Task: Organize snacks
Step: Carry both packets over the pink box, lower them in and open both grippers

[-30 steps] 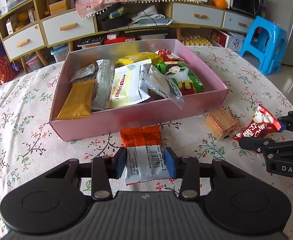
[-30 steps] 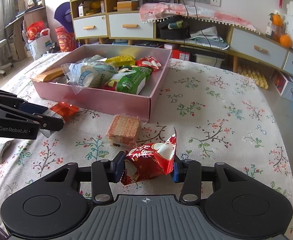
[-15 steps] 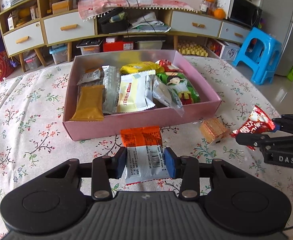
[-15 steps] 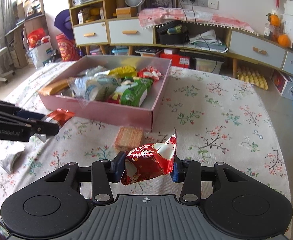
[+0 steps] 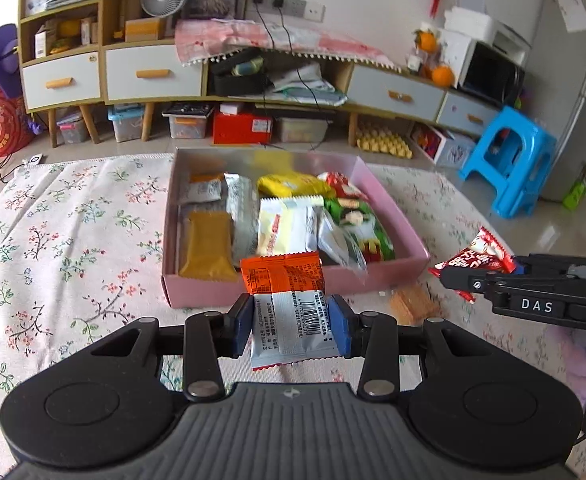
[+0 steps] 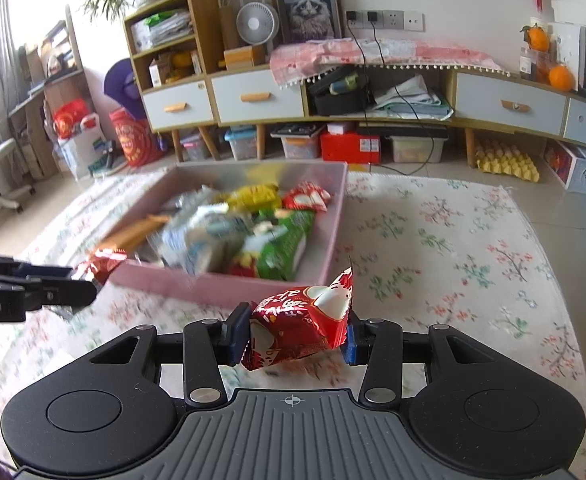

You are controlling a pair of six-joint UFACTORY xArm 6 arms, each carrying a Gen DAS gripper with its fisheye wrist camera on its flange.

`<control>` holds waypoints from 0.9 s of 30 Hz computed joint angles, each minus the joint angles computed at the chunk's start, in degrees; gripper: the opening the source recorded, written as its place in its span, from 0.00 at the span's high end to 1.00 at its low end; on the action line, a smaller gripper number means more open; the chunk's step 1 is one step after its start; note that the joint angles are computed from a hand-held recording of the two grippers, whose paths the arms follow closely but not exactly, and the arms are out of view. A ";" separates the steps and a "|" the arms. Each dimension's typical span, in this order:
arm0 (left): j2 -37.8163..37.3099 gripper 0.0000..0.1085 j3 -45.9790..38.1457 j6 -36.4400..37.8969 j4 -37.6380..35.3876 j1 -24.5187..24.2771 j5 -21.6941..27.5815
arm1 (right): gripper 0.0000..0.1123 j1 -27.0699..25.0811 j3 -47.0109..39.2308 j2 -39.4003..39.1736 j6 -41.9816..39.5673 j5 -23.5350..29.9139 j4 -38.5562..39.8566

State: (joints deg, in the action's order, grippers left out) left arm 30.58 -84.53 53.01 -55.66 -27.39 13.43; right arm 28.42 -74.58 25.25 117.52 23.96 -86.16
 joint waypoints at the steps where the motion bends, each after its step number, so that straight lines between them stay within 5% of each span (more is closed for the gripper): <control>1: 0.53 0.65 -0.69 0.05 -0.24 -0.06 -0.45 | 0.62 -0.13 -0.85 0.48 0.31 -0.18 -0.06; 17: 12.55 0.65 -14.49 -13.17 7.99 1.11 -2.28 | 0.62 -1.79 -18.21 13.34 -7.94 -3.27 11.99; 27: 16.25 0.65 -18.26 -24.91 16.84 2.40 -3.69 | 0.62 -3.12 -26.29 19.11 -2.27 -4.05 12.13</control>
State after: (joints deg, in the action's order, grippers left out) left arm 46.83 -102.80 28.10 -38.82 -24.99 9.74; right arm 25.30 -100.87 44.36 115.24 19.91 -74.02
